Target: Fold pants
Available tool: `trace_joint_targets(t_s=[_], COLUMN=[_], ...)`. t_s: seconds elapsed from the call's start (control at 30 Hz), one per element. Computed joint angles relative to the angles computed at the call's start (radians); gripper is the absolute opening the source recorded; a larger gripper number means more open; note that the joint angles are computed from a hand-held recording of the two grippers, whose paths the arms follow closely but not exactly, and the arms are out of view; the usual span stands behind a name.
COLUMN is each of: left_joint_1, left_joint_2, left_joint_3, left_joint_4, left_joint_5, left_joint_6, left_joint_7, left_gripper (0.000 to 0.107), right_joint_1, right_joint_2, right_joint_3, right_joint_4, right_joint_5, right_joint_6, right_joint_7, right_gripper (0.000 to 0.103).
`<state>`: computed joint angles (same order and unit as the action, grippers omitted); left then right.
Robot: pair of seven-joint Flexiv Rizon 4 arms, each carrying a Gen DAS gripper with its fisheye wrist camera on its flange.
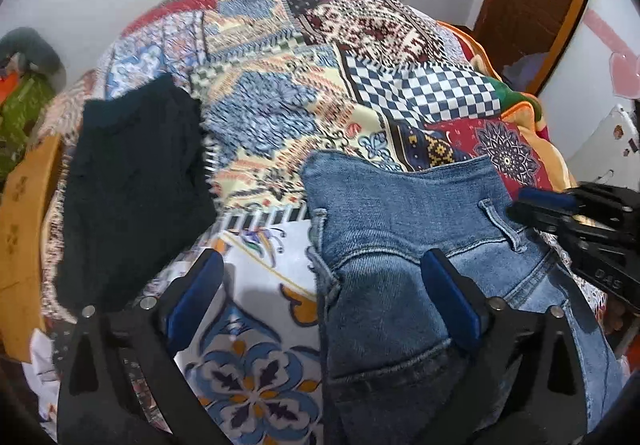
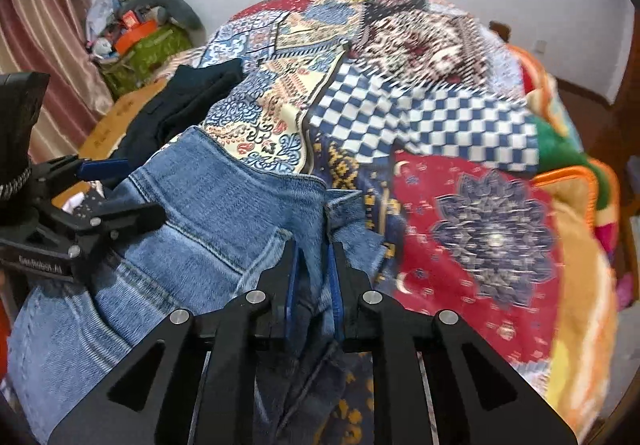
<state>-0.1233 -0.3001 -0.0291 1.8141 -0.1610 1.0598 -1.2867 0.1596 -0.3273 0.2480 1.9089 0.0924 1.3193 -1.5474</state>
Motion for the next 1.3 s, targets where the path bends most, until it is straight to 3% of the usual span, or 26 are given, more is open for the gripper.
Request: trace_joint_targets(t_s=[0.03, 0.1, 0.2, 0.27, 0.33, 0.4, 0.43, 0.53, 0.6, 0.67, 0.87, 1.07, 1.2, 1.3], left_joint_1=[-0.009, -0.014, 0.007, 0.008, -0.007, -0.028, -0.036, -0.023, -0.012, -0.007, 0.005, 0.032, 0.035, 0.041], left_joint_2=[0.014, 0.045, 0.109, 0.150, 0.163, 0.156, 0.147, 0.160, 0.179, 0.190, 0.249, 0.269, 0.253, 0.211], left_joint_3=[0.011, 0.017, -0.017, -0.031, -0.018, 0.013, 0.027, 0.025, 0.022, 0.019, 0.032, 0.028, 0.017, 0.009], left_joint_4=[0.002, 0.017, 0.075, 0.122, 0.138, 0.127, 0.117, 0.182, 0.203, 0.217, 0.268, 0.263, 0.239, 0.194], left_joint_5=[0.026, 0.046, -0.046, -0.105, -0.067, 0.072, 0.143, 0.145, 0.114, 0.093, 0.084, -0.128, -0.256, -0.279], left_joint_6=[0.007, 0.028, 0.055, 0.075, 0.078, 0.037, 0.011, 0.082, 0.079, 0.084, 0.100, 0.002, -0.086, -0.199], left_joint_7=[-0.010, -0.019, 0.053, 0.111, 0.109, 0.042, 0.008, 0.045, 0.065, 0.084, 0.096, 0.160, 0.215, 0.219], left_gripper=[0.093, 0.091, 0.091, 0.091, 0.091, 0.092, 0.093, 0.097, 0.097, 0.097, 0.097, 0.097, 0.097, 0.097], right_joint_1=[0.027, 0.021, 0.011, 0.011, 0.013, 0.021, 0.032, 0.073, 0.047, 0.029, 0.038, 0.054, 0.049, 0.040], right_joint_2=[0.025, 0.074, 0.143, 0.177, 0.205, 0.202, 0.199, 0.171, 0.182, 0.201, 0.256, 0.296, 0.287, 0.259], right_joint_3=[-0.035, -0.027, -0.002, 0.014, 0.034, 0.045, 0.039, 0.003, 0.027, 0.029, -0.016, -0.047, -0.043, -0.046], right_joint_4=[0.025, 0.061, 0.108, 0.130, 0.141, 0.122, 0.124, 0.153, 0.164, 0.151, 0.219, 0.254, 0.183, 0.116], right_joint_5=[-0.044, -0.057, -0.029, 0.008, 0.073, 0.153, 0.160, 0.086, 0.187, 0.258, 0.270, 0.226, 0.425, 0.550], right_joint_6=[0.001, 0.006, 0.035, 0.060, 0.057, 0.009, -0.005, -0.062, -0.042, -0.091, -0.085, -0.043, -0.092, -0.195], right_joint_7=[0.038, 0.021, -0.031, -0.077, -0.136, -0.193, -0.197, -0.137, -0.187, -0.217, -0.192, -0.135, -0.249, -0.327], right_gripper=[0.018, 0.022, 0.041, 0.045, 0.053, 0.058, 0.058, 0.058, 0.058, 0.058, 0.059, 0.059, 0.061, 0.061])
